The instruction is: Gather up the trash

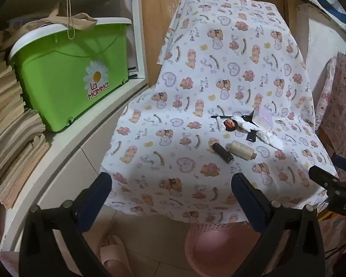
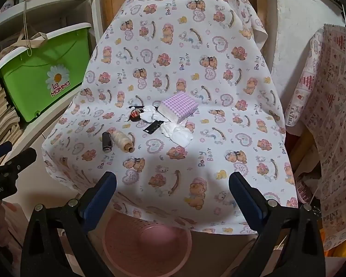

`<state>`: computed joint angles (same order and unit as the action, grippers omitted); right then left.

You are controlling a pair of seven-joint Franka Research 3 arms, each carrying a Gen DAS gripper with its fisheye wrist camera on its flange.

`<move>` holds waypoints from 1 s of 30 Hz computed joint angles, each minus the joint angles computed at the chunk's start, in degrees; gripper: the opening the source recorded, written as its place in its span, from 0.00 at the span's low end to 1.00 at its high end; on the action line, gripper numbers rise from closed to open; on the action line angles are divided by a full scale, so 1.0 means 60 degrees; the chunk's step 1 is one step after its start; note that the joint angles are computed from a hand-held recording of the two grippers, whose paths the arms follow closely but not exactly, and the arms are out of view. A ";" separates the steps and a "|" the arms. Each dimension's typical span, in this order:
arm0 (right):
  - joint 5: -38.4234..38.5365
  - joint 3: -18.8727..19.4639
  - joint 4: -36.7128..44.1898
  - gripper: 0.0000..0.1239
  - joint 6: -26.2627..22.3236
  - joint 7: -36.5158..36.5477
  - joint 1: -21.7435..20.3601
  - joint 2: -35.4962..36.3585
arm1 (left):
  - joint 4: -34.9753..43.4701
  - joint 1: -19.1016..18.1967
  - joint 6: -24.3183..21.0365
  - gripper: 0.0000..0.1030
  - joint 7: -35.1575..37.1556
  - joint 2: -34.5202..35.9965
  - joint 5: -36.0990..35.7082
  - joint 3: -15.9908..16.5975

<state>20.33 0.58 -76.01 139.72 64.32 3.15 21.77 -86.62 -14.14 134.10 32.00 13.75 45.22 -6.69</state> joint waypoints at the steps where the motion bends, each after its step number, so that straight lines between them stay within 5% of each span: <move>1: -0.0012 -0.0009 0.0004 0.80 0.0018 0.0008 0.0003 0.0005 | -0.0002 -0.0003 0.0015 1.00 0.0003 0.0005 0.0016 0.0001; 30: 0.0470 0.0089 -0.0116 0.80 0.0150 -0.0036 -0.0169 -0.0086 | 0.0315 -0.0074 -0.0085 1.00 0.0235 0.0320 -0.0127 0.0024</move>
<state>23.14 1.11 -76.71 140.62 64.10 2.14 21.25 -84.74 -14.58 133.59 33.41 15.67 44.46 -6.55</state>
